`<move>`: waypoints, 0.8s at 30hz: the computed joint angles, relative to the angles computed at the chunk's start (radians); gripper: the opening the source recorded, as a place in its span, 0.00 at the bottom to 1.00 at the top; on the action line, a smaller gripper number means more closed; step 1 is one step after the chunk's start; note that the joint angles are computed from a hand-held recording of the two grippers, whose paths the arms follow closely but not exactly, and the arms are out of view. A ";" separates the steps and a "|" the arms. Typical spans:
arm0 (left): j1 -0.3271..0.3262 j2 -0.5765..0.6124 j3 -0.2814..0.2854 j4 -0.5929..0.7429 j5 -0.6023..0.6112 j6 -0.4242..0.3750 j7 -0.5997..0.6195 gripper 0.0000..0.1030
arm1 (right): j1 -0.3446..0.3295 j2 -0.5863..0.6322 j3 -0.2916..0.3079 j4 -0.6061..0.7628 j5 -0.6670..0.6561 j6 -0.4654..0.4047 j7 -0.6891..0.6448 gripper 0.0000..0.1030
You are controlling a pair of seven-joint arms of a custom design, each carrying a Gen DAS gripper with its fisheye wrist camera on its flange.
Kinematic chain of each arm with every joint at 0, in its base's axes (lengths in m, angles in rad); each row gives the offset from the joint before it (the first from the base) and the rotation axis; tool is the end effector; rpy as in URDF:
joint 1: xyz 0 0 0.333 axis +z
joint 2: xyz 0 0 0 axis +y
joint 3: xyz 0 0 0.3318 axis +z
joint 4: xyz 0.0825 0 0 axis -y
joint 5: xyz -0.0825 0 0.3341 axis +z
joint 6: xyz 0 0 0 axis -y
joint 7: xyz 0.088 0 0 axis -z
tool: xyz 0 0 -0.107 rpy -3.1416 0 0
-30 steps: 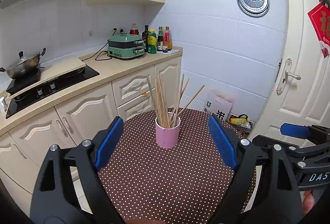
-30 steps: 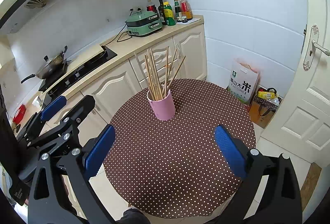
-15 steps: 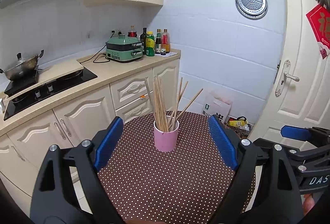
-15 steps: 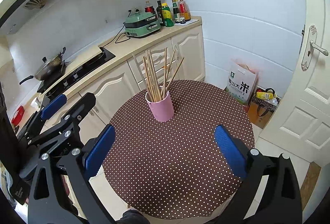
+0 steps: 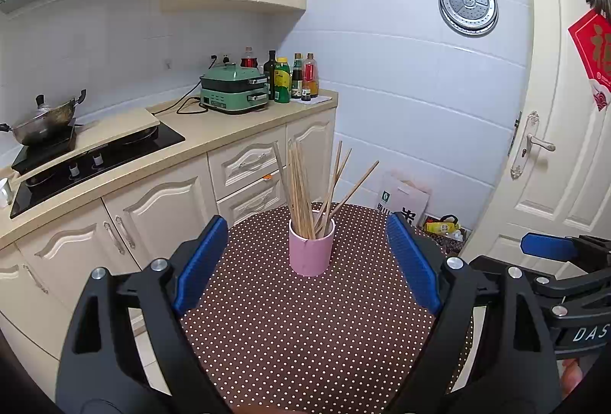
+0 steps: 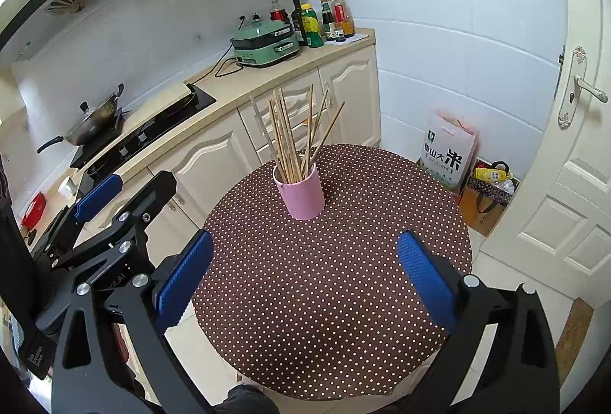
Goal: Organize utensils
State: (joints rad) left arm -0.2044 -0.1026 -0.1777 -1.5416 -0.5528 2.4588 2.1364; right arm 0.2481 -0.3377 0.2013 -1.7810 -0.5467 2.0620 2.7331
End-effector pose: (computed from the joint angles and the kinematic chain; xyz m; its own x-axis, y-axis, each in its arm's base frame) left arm 0.4670 -0.1962 0.8152 -0.6708 -0.7411 0.0278 -0.3414 0.2752 -0.8987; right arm 0.3837 0.1813 0.7674 -0.4632 -0.8580 -0.2219 -0.5169 0.4649 -0.7188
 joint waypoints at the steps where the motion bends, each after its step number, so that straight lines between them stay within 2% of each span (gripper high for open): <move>1: 0.000 -0.002 0.000 -0.002 -0.001 0.001 0.000 0.81 | 0.001 -0.001 -0.002 -0.002 0.003 0.003 -0.002 0.91; 14: 0.001 -0.015 0.008 -0.025 -0.020 0.010 0.011 0.81 | 0.004 0.003 0.002 0.005 0.009 -0.009 -0.007 0.91; 24: 0.007 -0.016 0.018 -0.026 -0.046 -0.017 0.037 0.81 | 0.012 0.014 0.005 0.014 0.009 -0.017 -0.004 0.91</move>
State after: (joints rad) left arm -0.1973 -0.1184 -0.1597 -1.5677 -0.5993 2.4419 2.1731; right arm 0.2600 -0.3236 0.2067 -1.7674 -0.5381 2.0452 2.7291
